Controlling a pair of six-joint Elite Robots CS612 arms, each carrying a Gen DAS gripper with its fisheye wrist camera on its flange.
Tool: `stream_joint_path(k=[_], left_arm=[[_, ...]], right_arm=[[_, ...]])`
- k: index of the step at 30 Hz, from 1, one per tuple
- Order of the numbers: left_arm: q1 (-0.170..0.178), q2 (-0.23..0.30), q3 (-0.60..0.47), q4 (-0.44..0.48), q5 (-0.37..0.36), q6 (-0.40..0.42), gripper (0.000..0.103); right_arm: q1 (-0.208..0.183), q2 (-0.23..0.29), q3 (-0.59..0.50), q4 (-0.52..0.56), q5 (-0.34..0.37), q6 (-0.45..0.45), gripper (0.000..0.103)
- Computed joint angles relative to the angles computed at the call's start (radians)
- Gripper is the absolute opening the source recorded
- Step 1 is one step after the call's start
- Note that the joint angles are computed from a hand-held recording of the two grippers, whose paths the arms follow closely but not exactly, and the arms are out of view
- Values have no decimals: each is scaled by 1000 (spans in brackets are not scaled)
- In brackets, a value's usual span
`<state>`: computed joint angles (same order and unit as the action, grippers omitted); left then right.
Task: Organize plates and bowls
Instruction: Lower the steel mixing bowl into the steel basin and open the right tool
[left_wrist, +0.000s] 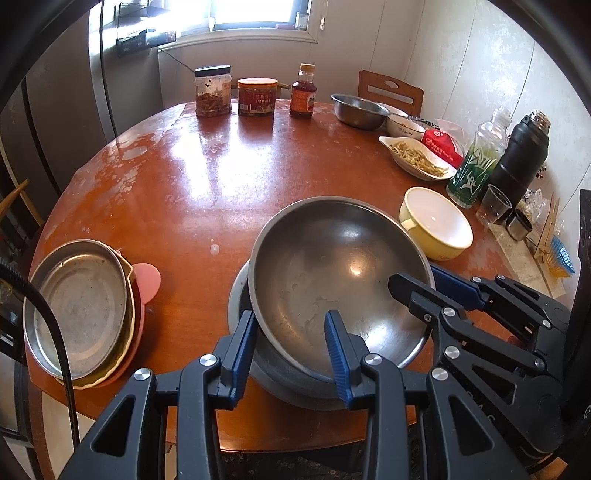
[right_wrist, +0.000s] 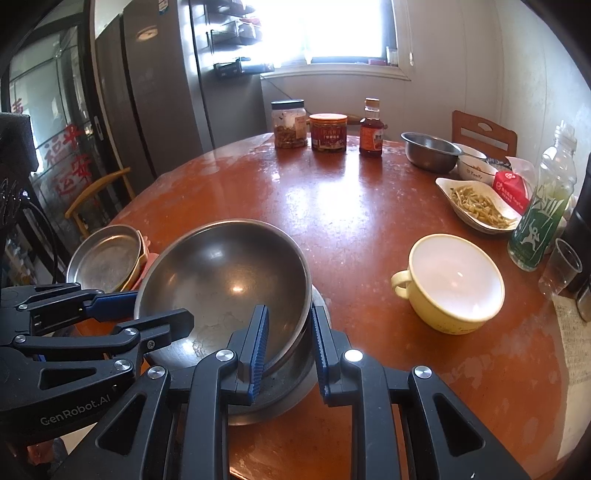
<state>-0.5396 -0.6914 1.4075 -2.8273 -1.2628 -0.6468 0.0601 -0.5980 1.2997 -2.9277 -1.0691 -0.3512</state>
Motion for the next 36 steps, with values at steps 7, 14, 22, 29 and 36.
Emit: stream_joint_path(k=[7, 14, 22, 29, 36], left_arm=[[3, 9, -8, 20, -19, 0, 37], [6, 18, -21, 39, -28, 4, 37], [7, 24, -29, 55, -33, 4, 37], [7, 26, -30, 54, -32, 6, 37], [7, 27, -31, 56, -29, 7, 38]], right_arm=[[1, 1, 5, 18, -9, -17, 24], [4, 6, -5, 43, -23, -25, 24], [7, 12, -11, 66, -37, -32, 25], [9, 13, -11, 58, -43, -30, 26], [10, 13, -11, 58, -44, -30, 26]])
